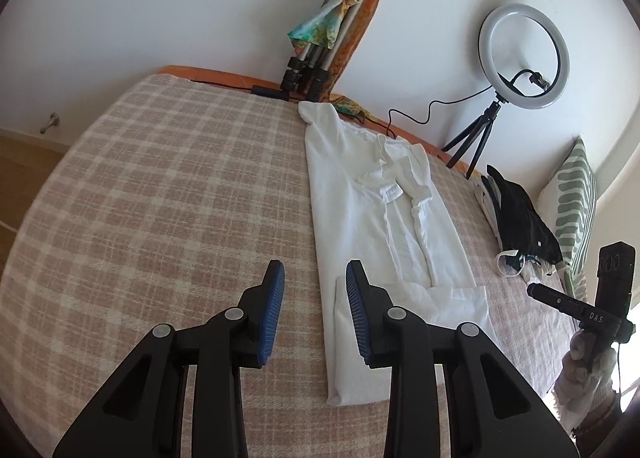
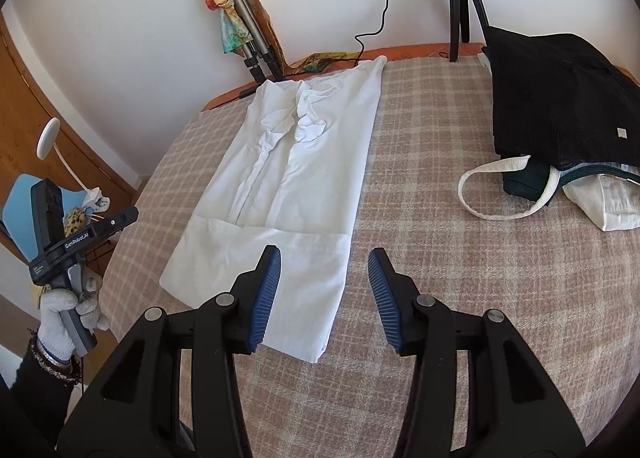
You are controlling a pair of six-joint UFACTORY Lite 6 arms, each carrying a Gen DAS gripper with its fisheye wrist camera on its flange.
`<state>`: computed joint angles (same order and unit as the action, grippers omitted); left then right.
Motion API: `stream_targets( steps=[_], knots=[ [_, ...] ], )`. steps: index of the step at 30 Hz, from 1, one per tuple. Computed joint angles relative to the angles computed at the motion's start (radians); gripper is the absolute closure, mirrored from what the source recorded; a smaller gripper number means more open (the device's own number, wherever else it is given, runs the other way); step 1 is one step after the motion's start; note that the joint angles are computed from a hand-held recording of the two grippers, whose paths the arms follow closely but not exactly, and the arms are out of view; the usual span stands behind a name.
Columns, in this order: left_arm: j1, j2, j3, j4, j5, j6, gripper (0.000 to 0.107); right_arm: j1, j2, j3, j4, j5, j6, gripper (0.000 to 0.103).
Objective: Fold small clothes
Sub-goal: 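Move both open grippers to the collar end of the folded shirt, then grasp the collar end with both grippers and lift it toward the hem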
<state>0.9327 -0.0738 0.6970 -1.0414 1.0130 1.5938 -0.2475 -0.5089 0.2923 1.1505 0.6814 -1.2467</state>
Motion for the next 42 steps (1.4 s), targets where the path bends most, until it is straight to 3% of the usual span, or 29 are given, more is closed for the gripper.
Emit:
stream_targets(
  steps=[3,15,19,21,23,26,32,37,40,42],
  knots=[
    [-0.092,0.091,0.078,-0.025,-0.012,-0.057,0.077,0.015,0.196,0.115,0.096,-0.054,-0.090,0.054],
    [-0.415,0.367,0.304,-0.133,-0.249,-0.125,0.077,0.125,0.826,0.626,0.291,-0.141,-0.179,0.054],
    [-0.467,0.463,0.388,-0.154,-0.268,-0.148,0.077,0.154,0.978,0.771,0.310,-0.067,-0.164,0.059],
    [-0.495,0.506,0.428,-0.162,-0.290,-0.149,0.077,0.171,1.054,0.848,0.295,-0.024,-0.142,0.072],
    [-0.518,0.553,0.472,-0.174,-0.308,-0.146,0.077,0.207,1.122,0.929,0.262,-0.053,-0.110,0.075],
    [-0.544,0.632,0.559,-0.184,-0.330,-0.157,0.077,0.243,1.237,1.080,0.185,-0.111,-0.024,0.075],
    [-0.569,0.760,0.746,-0.140,-0.310,-0.252,0.077,0.240,1.450,1.409,0.038,-0.131,0.186,0.075],
    [-0.598,0.878,0.932,-0.080,-0.297,-0.348,0.077,0.240,1.629,1.721,-0.189,-0.123,0.429,0.075],
    [-0.603,0.978,1.088,-0.040,-0.261,-0.439,0.077,0.229,1.702,1.844,-0.230,-0.114,0.491,0.075],
    [-0.610,1.039,1.194,0.000,-0.248,-0.501,0.077,0.207,1.714,1.855,-0.153,-0.102,0.442,0.075]
  ],
)
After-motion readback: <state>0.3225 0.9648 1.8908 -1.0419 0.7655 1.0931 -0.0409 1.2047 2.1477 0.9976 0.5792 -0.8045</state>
